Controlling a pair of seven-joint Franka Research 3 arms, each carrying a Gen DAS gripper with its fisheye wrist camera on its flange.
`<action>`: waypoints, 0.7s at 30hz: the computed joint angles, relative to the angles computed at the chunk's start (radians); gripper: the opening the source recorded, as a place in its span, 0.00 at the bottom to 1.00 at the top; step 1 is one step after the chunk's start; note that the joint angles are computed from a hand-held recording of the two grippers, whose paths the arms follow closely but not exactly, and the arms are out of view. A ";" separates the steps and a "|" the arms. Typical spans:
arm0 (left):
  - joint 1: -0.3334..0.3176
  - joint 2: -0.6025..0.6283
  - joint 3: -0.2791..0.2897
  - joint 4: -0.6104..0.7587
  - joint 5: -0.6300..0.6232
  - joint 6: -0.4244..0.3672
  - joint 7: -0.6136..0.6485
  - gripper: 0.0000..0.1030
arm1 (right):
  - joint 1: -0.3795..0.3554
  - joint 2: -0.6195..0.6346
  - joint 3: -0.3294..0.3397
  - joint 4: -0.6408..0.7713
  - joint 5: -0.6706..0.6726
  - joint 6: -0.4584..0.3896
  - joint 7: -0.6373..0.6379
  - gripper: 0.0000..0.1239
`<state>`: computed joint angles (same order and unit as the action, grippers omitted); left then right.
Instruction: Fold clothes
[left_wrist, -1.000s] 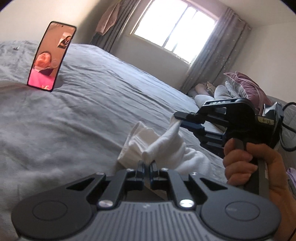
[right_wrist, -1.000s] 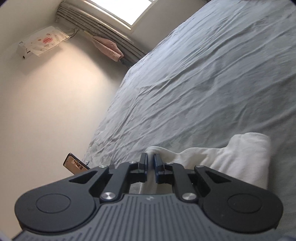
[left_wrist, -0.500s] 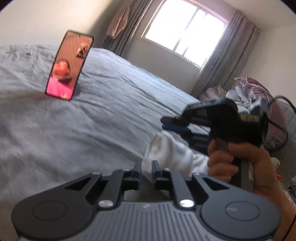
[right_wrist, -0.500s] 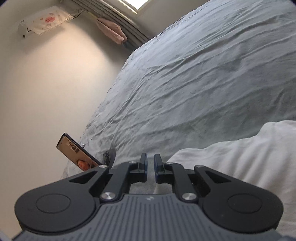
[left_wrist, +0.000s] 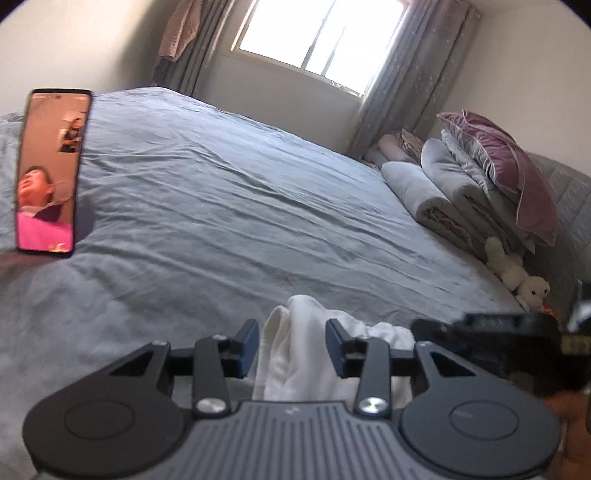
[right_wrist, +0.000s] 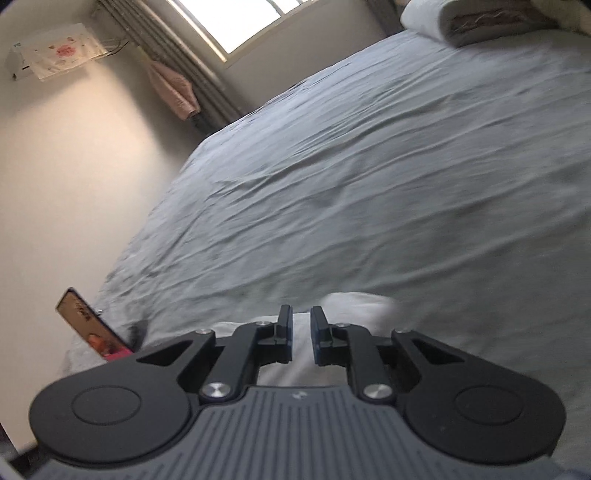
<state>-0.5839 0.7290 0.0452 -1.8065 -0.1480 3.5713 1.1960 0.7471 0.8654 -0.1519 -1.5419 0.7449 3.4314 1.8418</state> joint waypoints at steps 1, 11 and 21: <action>0.004 0.013 -0.005 0.024 0.005 -0.015 -0.001 0.38 | 0.013 -0.005 -0.015 -0.016 0.012 0.006 -0.001 0.13; -0.036 0.147 0.065 0.258 0.029 -0.140 -0.071 0.37 | -0.108 -0.028 0.127 -0.067 -0.021 0.075 -0.025 0.25; -0.305 0.254 0.432 0.297 -0.057 -0.195 -0.249 0.00 | -0.055 0.012 0.063 -0.017 0.016 0.036 -0.085 0.26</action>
<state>-0.8886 0.9830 0.4769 -1.5091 -0.2046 3.3767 0.9472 0.6920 0.8770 -0.0890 -1.5593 0.7607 3.4676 1.7569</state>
